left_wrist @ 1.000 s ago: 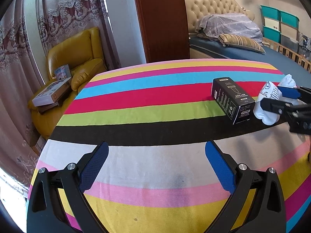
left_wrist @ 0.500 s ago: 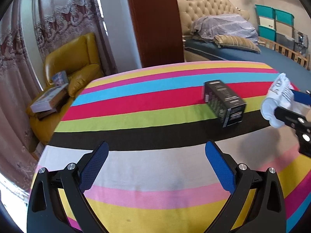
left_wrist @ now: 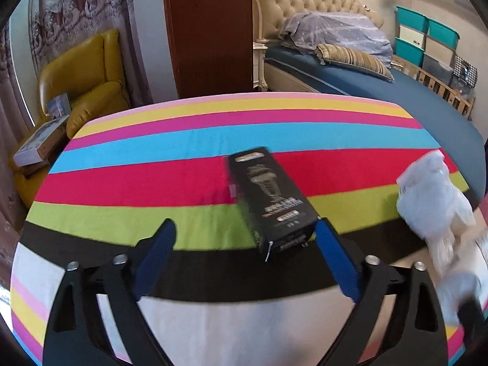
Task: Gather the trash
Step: 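Grasp the black DORMI box with the left tool while the right tool holds the paper bag, then carry the black box with the left tool while the right tool carries the paper bag to the bin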
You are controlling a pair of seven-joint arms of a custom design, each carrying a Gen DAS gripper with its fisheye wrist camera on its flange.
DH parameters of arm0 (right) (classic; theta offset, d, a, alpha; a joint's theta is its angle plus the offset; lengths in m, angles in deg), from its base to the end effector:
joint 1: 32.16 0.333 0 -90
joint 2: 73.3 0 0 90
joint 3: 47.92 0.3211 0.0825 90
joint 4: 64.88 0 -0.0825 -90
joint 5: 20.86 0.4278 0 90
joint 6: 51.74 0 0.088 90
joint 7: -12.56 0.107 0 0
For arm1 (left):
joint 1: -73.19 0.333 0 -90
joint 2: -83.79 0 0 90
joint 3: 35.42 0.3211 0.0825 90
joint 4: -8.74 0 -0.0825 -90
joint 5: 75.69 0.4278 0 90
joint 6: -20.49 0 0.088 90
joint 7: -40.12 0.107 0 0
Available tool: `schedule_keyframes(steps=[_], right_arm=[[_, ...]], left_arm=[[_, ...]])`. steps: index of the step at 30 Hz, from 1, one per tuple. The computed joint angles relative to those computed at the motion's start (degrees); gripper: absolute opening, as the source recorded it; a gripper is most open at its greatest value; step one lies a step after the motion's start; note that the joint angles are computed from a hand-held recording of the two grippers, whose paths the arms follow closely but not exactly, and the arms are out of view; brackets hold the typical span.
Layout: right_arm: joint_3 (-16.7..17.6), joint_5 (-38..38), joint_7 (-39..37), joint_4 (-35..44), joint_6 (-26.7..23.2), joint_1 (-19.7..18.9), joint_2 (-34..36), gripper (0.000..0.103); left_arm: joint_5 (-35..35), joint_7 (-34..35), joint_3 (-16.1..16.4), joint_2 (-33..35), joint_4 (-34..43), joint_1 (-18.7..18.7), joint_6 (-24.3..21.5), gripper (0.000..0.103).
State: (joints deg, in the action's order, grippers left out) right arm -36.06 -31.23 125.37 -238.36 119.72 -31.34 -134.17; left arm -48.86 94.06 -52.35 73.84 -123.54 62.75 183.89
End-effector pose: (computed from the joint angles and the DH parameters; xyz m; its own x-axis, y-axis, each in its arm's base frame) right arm 0.3175 0.0779 0.4841 -0.0202 -0.9998 0.0064 -0.5096 0.0048 -0.8604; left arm 0.4894 -0.2859 0.4711 -0.2525 -0.9673 -0.0236 -0.6980 0.1990 -0.6879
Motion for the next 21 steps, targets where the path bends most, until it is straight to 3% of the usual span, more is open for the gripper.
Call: schedule_keyframes(steps=[5,7,8,9,16,21], right_arm=[[0.2,0.4,0.6,0.2,0.7,-0.6,0.8,0.058],[0.1,0.5,0.8,-0.1,0.9,-0.7,0.4,0.058],[0.1,0.5,0.8,-0.3,1.0,-0.6,0.3,0.058],[0.0,0.5,0.8,-0.3,1.0,-0.6,0.2,0.058],[0.3,0.6,1.1,-0.6,0.5,-0.6,-0.4,0.058],[0.9,0.3,1.6,0.3,-0.5,-0.8,0.5,0.058]], left_arm=[[0.2,0.1,0.0,4.9,4.9,-1.3,-2.4,0.081],[-1.4,1.3,0.8,5.8,5.2,-2.2,-2.2,0.07],[-2.2,2.0,1.1,6.1,5.4,-2.6,-2.6,0.056],[-5.6,4.7,1.6,6.3,5.5,-3.3,-3.1,0.051],[-10.2,7.7,2.4,-2.3,-3.9,-2.8,4.3,0.04],[-12.0,10.8,2.3,-11.0,-12.9,-2.6,8.4,0.04]])
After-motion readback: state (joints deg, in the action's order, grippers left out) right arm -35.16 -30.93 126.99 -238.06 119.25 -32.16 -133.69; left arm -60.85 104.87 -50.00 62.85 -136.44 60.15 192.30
